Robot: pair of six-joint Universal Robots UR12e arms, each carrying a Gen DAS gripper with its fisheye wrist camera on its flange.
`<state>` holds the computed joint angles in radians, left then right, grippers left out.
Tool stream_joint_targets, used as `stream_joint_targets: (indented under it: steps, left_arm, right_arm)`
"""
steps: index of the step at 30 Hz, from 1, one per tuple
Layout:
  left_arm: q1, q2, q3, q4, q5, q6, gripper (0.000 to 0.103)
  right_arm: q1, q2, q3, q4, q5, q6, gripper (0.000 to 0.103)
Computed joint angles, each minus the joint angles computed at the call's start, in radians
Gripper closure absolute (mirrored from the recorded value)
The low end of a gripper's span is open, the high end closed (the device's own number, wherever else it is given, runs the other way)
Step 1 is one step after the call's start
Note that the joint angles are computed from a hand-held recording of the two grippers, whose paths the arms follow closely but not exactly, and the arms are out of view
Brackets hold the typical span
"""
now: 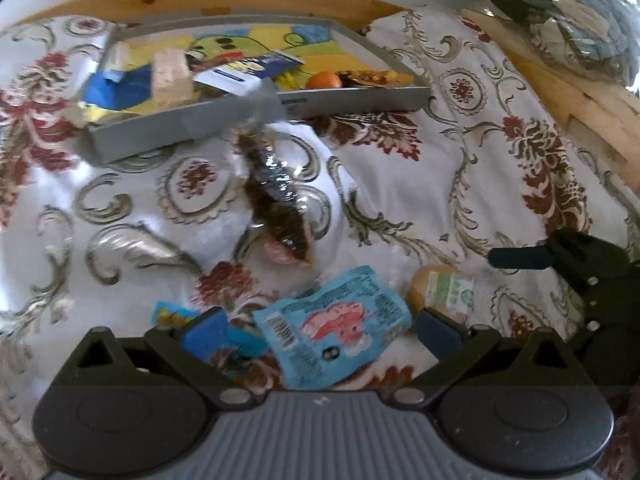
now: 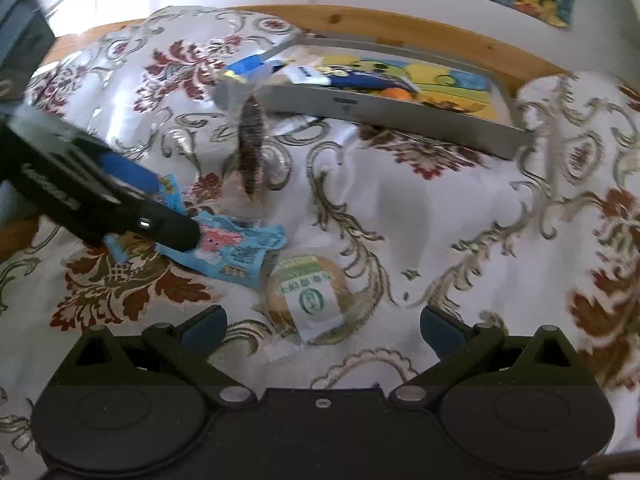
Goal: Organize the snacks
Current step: 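Grasp the light-blue candy packet with the left tool while the right tool grasps the round bread pack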
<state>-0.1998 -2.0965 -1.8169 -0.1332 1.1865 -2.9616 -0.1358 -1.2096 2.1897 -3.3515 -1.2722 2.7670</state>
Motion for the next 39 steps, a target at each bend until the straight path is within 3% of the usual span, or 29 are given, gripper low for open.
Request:
stream_joint_targets:
  steps: [2, 6, 9, 12, 14, 18, 22, 27, 32, 39]
  left_arm:
    - [0.006, -0.01, 0.02, -0.034, -0.044, 0.027, 0.0]
    - [0.003, -0.03, 0.048, -0.045, -0.061, 0.075, 0.0]
    - [0.003, -0.035, 0.059, -0.052, -0.074, 0.127, 0.0]
    - [0.012, -0.032, 0.075, -0.128, -0.114, 0.25, 0.0]
    - [0.016, -0.029, 0.094, -0.224, -0.131, 0.348, 0.0]
    - [0.015, -0.024, 0.114, -0.329, -0.108, 0.5, 0.001]
    - [0.008, -0.027, 0.138, -0.409, -0.08, 0.59, 0.001]
    - [0.001, -0.033, 0.153, -0.444, -0.063, 0.626, 0.001]
    - [-0.008, -0.031, 0.164, -0.497, -0.055, 0.719, 0.013]
    - [-0.014, -0.016, 0.181, -0.591, -0.036, 0.683, 0.029]
  right_arm:
    - [-0.001, 0.008, -0.008, 0.004, 0.018, -0.018, 0.001]
    - [0.003, 0.026, -0.026, 0.011, 0.018, -0.031, 0.001]
    - [0.002, 0.042, -0.038, -0.001, 0.026, -0.017, 0.008]
    - [0.0, 0.048, -0.045, 0.008, 0.038, -0.002, 0.019]
    - [0.0, 0.049, -0.041, -0.006, 0.038, -0.005, 0.033]
    - [-0.004, 0.042, -0.026, -0.026, 0.035, -0.005, 0.039]
    - [-0.015, 0.028, -0.002, -0.044, 0.045, 0.033, 0.04]
    - [-0.026, 0.013, 0.017, -0.049, 0.057, 0.051, 0.04]
    - [-0.03, 0.006, 0.028, -0.061, 0.051, 0.082, 0.04]
    - [-0.041, -0.021, 0.066, -0.073, 0.053, 0.15, 0.04]
